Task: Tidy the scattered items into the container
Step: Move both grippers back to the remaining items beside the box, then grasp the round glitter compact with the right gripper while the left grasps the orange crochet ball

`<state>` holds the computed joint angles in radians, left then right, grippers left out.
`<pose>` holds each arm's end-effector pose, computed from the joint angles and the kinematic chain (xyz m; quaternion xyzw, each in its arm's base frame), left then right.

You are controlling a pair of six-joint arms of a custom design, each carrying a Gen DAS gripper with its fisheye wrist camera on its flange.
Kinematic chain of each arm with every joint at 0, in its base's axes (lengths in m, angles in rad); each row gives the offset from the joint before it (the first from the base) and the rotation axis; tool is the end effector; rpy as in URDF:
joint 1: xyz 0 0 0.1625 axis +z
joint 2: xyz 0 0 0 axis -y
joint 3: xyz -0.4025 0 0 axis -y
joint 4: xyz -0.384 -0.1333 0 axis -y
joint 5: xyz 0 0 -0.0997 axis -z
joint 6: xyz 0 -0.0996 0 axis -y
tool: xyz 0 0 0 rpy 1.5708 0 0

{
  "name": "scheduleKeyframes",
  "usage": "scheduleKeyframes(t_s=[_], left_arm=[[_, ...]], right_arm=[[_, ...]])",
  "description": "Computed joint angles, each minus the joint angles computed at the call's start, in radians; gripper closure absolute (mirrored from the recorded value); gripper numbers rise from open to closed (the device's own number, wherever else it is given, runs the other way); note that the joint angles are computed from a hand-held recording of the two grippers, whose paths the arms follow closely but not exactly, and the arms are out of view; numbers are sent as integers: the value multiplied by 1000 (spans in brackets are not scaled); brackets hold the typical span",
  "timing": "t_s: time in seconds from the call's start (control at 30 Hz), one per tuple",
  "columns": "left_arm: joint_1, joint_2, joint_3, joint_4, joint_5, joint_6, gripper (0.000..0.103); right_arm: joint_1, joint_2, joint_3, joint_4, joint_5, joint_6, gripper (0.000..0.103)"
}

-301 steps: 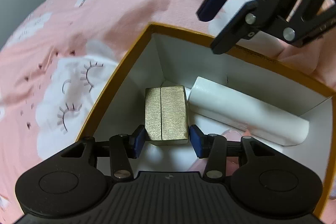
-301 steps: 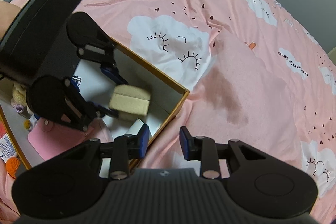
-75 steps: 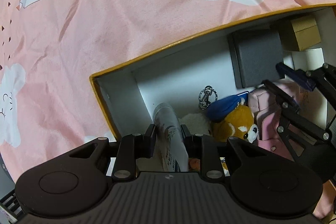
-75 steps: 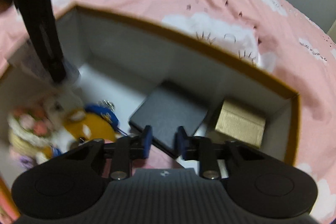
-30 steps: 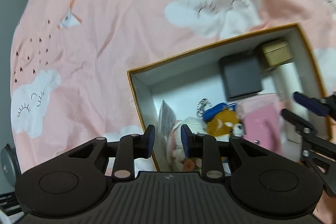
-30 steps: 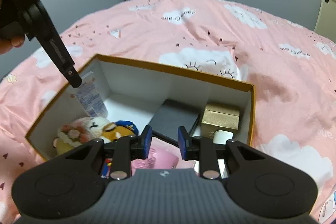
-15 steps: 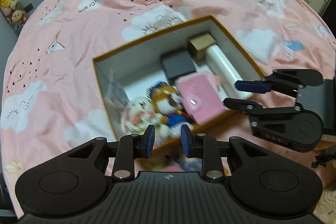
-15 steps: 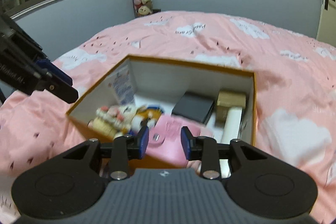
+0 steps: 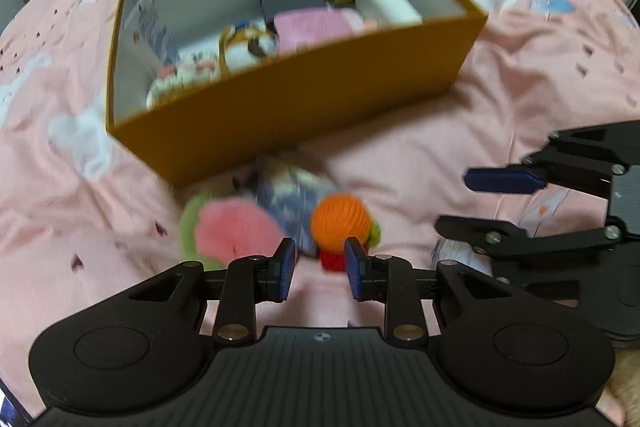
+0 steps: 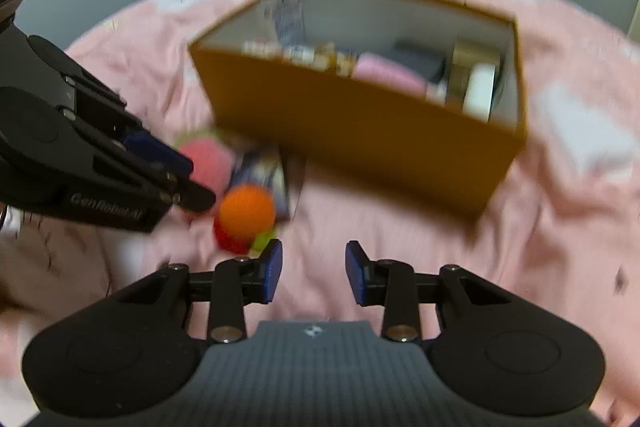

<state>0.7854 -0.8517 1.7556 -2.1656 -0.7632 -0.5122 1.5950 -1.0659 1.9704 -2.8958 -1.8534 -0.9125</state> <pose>-0.2626 -0.5529 0.0677 0.1836 0.8919 -0.1218 0.3949 0.1191 -0.5594 0.1663 0.4108 -0.8772 0.1274 0.2132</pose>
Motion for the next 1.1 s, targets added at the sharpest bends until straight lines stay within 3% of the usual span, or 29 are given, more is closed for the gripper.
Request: scheduleKeyframes(t_s=[0.1,0.27,0.4,0.83,0.9,1.1], left_arm=[[-3,-15,41,-10,8,-14,69],[-4,-23,66,-8,4,-33,66],[-5,-31,79,-29,1,-24,66],[-6,-42,90,-35,-14,-37,64],[-6,-45,92,-37,-16,-40,64],[-4,-57,100,-42,-18,-50,64]], right_arm=[[-3,-11,27,23,-51,29,65],[-4,-16,64,39,-115,55,53],[2,-4,80,37,-175,56,52],[4,88,97,-109,-296,-53,45],[4,89,98,-116,-298,-60,46],[4,44,105,-79,-260,-59,67]])
